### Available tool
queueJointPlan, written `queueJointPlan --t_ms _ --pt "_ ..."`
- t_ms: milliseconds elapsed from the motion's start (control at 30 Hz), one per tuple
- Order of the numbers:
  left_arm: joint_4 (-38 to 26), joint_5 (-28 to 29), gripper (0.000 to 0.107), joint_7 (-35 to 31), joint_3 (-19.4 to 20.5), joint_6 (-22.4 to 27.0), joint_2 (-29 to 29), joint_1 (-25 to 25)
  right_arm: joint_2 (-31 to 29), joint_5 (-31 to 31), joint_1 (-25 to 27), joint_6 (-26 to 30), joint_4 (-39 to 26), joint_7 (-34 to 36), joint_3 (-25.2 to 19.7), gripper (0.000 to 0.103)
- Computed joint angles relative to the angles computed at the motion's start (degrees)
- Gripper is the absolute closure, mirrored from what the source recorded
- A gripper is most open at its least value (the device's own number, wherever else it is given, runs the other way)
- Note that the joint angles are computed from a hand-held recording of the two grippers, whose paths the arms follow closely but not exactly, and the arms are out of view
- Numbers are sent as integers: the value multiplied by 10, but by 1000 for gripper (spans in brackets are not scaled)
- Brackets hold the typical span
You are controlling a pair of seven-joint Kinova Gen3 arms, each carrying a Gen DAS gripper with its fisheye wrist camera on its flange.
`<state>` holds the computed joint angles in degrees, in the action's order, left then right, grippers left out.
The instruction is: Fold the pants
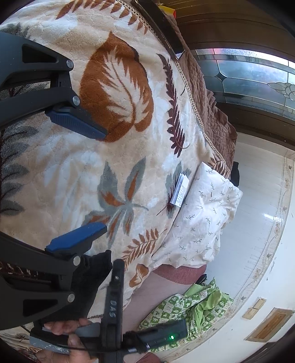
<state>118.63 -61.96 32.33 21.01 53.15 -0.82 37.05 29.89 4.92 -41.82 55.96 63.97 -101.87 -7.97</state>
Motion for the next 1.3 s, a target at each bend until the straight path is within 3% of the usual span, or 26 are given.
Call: queueJointPlan --t_ms 67,100,200,300,433,533,633,733,833,933,1067,1133,1233,1300 --pt "0 1 32 2 0 0 -1 0 -31 0 15 -37 33 -22 -11 48" --pt "1 0 32 3 0 1 -1 0 -50 14 10 -48 50 -39 -5 47" --pt "-2 -1 32 3 3 10 1 3 -84 78 9 -36 88 -81 -22 47" --pt "-8 -3 32 1 6 25 7 10 -101 139 45 -21 132 -125 -92 47" --pt "-19 -4 32 1 10 65 16 28 -86 224 47 9 162 -184 -149 47" --pt "-26 0 32 1 10 94 21 42 -86 244 16 8 180 -207 -145 48" --pt "-33 4 32 6 11 121 29 55 -117 240 -46 -18 210 -213 -78 48" --pt "-45 13 32 1 7 145 42 68 -181 173 -42 -81 269 -212 -45 47" --pt "-52 19 32 1 3 155 47 80 -260 159 -90 -114 344 -237 24 46" --pt "-68 28 32 -19 2 160 49 89 -331 203 -152 -104 417 -303 104 44" --pt "-103 19 32 -54 9 182 54 111 -402 266 -197 -42 485 -376 209 44" --pt "-121 19 30 -79 9 179 60 118 -434 282 -200 -30 511 -387 259 44" --pt "-156 19 30 -115 6 188 79 134 -474 237 -157 -53 547 -371 339 45" --pt "-176 22 29 -141 1 190 91 145 -521 190 -133 -96 576 -346 392 59"
